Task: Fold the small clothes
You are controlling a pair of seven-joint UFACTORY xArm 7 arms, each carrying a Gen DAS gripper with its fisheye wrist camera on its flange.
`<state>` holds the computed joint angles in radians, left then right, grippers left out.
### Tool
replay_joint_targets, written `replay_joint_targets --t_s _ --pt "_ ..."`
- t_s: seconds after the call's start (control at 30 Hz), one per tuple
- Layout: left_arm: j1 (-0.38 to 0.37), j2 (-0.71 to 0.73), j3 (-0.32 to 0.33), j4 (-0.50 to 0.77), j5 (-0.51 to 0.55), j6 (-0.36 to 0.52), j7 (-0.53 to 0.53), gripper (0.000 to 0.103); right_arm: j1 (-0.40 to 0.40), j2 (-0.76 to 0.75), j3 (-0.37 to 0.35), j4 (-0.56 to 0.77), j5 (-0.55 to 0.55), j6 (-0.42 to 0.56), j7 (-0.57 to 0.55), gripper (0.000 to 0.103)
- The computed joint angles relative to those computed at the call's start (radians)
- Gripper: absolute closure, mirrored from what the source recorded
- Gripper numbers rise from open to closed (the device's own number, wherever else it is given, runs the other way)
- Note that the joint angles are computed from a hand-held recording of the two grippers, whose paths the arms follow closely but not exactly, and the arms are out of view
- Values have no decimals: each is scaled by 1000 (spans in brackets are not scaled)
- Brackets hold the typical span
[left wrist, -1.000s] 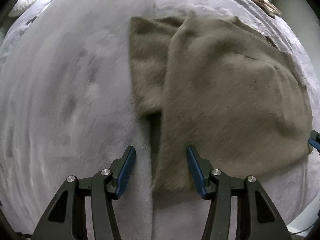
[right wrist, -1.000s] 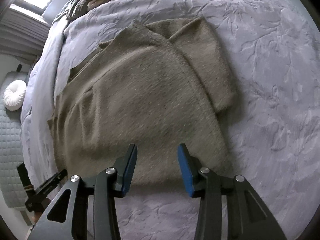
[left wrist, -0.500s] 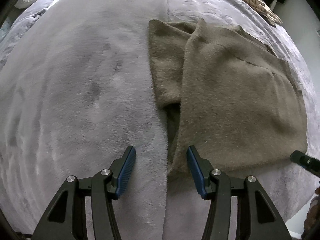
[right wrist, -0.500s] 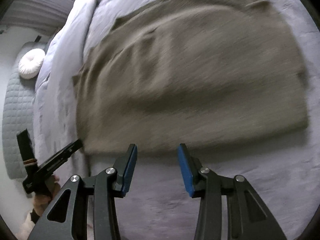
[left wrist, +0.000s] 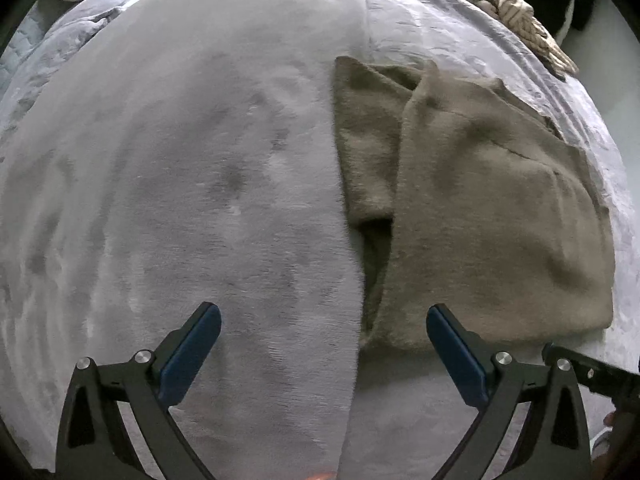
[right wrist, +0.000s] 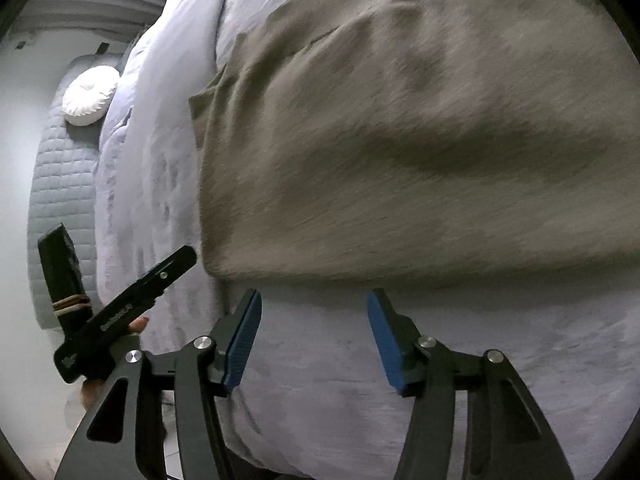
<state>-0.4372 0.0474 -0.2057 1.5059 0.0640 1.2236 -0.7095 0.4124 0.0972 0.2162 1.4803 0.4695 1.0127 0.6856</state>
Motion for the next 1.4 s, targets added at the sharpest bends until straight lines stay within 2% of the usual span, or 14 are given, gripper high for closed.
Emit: replay_joint_targets --t_s 0.27,0.6,0.7,0.87,0.93,1.0,1.03,1.07,1.1,1.13,1.3,1.4 --pt "11 3 10 -2 8 50 -26 0 14 24 30 -71 235 -174 -26 39" --pt "36 -6 18 -26 -41 25 14 0 41 59 70 -157 480 -433 -31 39" --pt "46 -20 22 -42 -68 -12 26 0 49 79 87 -161 547 -510 -42 37" --pt "80 -61 39 -100 -200 -130 97 0 51 117 119 -150 690 -638 -105 36" --pt "93 -59 46 -105 -262 -163 125 0 51 131 136 -146 765 -692 -141 36" --pt "103 -45 49 -98 -318 -189 152 0 50 145 159 -138 889 -754 -208 37" --pt "107 -40 50 -98 -351 -201 168 0 50 148 164 -133 939 -769 -241 39" --pt "109 -29 48 -94 -377 -215 178 0 52 153 169 -126 998 -786 -288 59" --pt "111 -18 47 -91 -411 -227 195 0 52 147 167 -129 1040 -783 -326 87" --pt "116 -16 48 -95 -454 -236 220 0 52 145 156 -127 1057 -768 -349 95" --pt "130 54 34 -61 -652 -264 318 0 56 139 117 -84 1086 -725 -491 94" --pt "136 103 23 -31 -726 -283 340 0 55 148 98 -48 963 -689 -458 94"
